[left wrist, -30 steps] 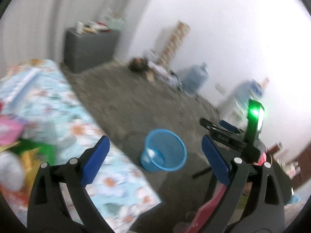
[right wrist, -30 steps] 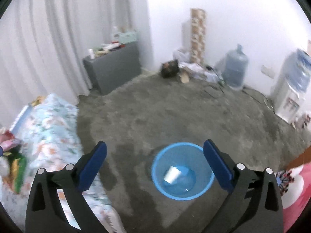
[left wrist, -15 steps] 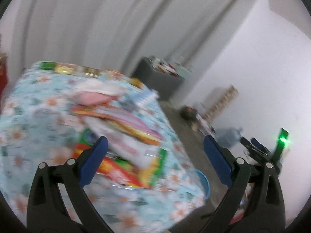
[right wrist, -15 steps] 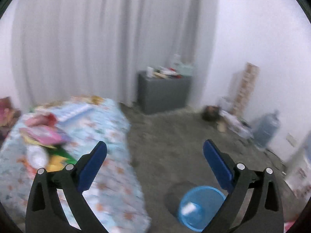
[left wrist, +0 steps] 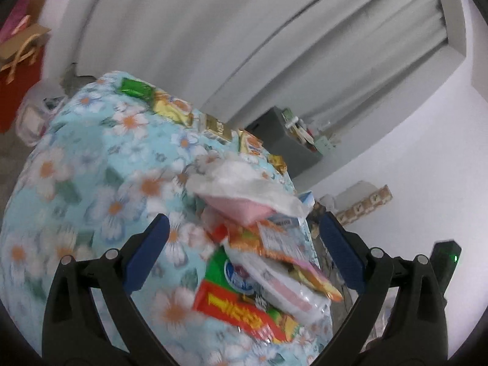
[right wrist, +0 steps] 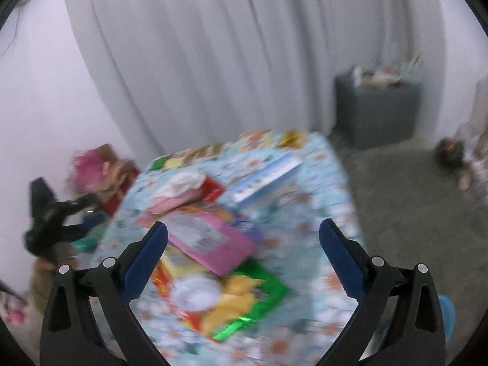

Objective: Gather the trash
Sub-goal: 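Grasp the white tissue with the left tool while the right tool grasps the blue medicine box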

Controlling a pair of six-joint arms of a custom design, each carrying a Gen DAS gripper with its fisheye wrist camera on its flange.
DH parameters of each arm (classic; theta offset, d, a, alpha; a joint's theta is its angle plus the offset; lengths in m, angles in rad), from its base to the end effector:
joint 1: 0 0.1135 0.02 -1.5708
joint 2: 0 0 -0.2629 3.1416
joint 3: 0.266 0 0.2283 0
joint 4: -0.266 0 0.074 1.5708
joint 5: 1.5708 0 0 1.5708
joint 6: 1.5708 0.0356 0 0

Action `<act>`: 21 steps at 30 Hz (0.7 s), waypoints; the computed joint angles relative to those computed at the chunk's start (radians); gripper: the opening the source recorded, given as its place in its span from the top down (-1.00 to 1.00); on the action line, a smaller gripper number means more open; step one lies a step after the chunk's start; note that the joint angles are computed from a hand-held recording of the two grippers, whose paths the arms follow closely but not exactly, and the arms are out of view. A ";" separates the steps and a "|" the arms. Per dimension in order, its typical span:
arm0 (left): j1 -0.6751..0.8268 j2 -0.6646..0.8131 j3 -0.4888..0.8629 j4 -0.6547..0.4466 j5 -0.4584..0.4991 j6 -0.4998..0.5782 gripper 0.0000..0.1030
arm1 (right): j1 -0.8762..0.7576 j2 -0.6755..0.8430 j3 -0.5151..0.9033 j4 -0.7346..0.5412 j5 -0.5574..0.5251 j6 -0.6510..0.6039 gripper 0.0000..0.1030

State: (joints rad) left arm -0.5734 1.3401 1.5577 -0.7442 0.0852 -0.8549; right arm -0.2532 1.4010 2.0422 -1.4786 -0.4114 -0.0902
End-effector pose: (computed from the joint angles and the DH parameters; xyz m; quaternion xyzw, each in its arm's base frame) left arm 0.2140 -0.1418 0.4206 -0.1005 0.8604 -0.3542 0.3523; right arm 0.1852 -0.0332 0.4733 0.0014 0.9168 0.1279 0.3784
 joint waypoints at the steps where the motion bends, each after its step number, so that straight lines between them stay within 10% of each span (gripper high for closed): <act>1: 0.018 0.034 0.027 -0.006 0.027 0.022 -0.83 | 0.015 0.038 0.026 -0.012 -0.013 0.023 -0.87; 7: 0.078 0.272 0.231 -0.058 0.153 0.139 -0.82 | 0.080 0.201 0.117 -0.025 -0.044 0.128 -0.74; 15: 0.058 0.577 0.574 -0.270 0.113 0.288 -0.12 | 0.096 0.380 0.236 -0.034 -0.016 0.207 -0.58; 21: 0.055 0.597 0.576 -0.263 0.083 0.317 0.16 | 0.049 0.501 0.272 -0.014 -0.007 0.302 -0.56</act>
State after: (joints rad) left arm -0.5185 1.9367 2.1339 -1.0075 0.1680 -0.5379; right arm -0.2042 1.9015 2.3141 -1.4924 -0.4185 0.2118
